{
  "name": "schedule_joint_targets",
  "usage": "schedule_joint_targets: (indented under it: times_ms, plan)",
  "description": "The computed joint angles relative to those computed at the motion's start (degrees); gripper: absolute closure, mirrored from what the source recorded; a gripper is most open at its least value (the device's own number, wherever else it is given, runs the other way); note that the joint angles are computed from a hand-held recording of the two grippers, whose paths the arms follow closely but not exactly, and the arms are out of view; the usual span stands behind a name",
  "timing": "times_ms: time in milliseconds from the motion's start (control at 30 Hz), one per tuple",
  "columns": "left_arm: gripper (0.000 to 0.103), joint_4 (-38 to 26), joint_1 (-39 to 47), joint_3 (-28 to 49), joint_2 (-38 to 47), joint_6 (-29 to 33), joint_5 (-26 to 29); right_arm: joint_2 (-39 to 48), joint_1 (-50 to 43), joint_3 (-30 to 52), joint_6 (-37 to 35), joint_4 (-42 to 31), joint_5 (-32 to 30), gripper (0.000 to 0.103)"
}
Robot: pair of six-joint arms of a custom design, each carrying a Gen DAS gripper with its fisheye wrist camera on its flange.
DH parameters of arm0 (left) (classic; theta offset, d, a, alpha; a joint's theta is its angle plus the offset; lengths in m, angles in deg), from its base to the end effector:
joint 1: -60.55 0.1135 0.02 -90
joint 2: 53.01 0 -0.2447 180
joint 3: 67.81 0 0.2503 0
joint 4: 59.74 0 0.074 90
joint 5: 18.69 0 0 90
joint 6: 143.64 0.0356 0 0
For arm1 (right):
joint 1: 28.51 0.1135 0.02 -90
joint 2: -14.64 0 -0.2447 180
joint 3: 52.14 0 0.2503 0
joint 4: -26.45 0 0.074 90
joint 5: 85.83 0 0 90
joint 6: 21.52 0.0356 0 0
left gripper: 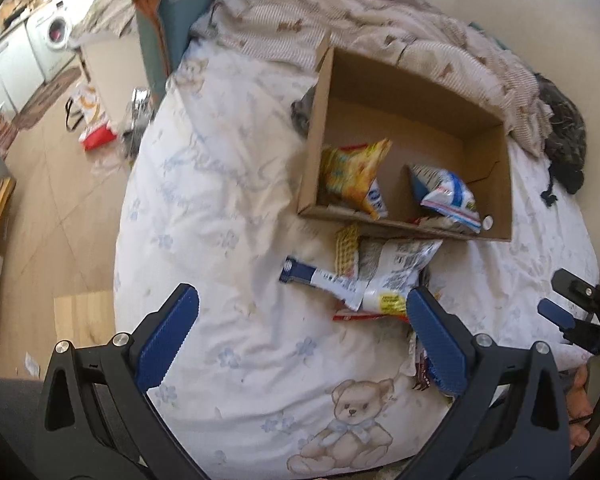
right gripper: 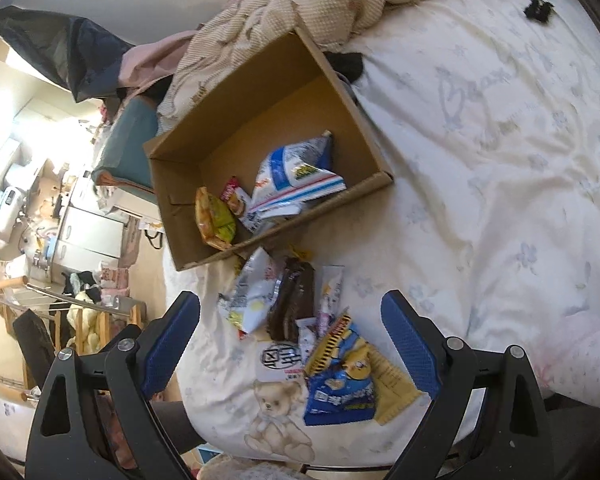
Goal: Organize snacks
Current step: 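Withdraw both tools from the box toward the remaining snacks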
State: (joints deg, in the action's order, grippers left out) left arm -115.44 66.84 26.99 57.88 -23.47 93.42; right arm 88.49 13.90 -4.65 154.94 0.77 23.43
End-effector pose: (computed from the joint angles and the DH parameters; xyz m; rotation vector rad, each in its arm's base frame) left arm 0.3804 0.0284 0.1711 0.6411 2.6233 -0.3656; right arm 0.1869 0.1548 0.1526 1.0721 2.2614 0.5922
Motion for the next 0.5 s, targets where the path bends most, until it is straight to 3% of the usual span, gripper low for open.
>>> schedule_joint_targets:
  times_ms: [233,267,400,500]
  plan:
    - [0.001,-3.11,-2.35,3.44,5.54,-2.98,-4.95,1.67,-1.56,-0.97,1.05,-0.24,-3.54,0.009]
    - [0.001,-2.76,-2.25,3.84,6.59,-3.15,-3.29,1.67,-1.65,-0.95,1.08,-0.32,-3.56,0.009]
    - [0.001,-3.65,-4.61,8.48,12.45,-4.13,-8.06,1.64,-2.06,-1.01,0.84,-0.31,-3.69,0.009]
    - [0.001,-7.94,-5.42,14.88,17.87,-6.28,-5.68,2.05,-2.64,-1.25,0.63,0.81,-4.36,0.009]
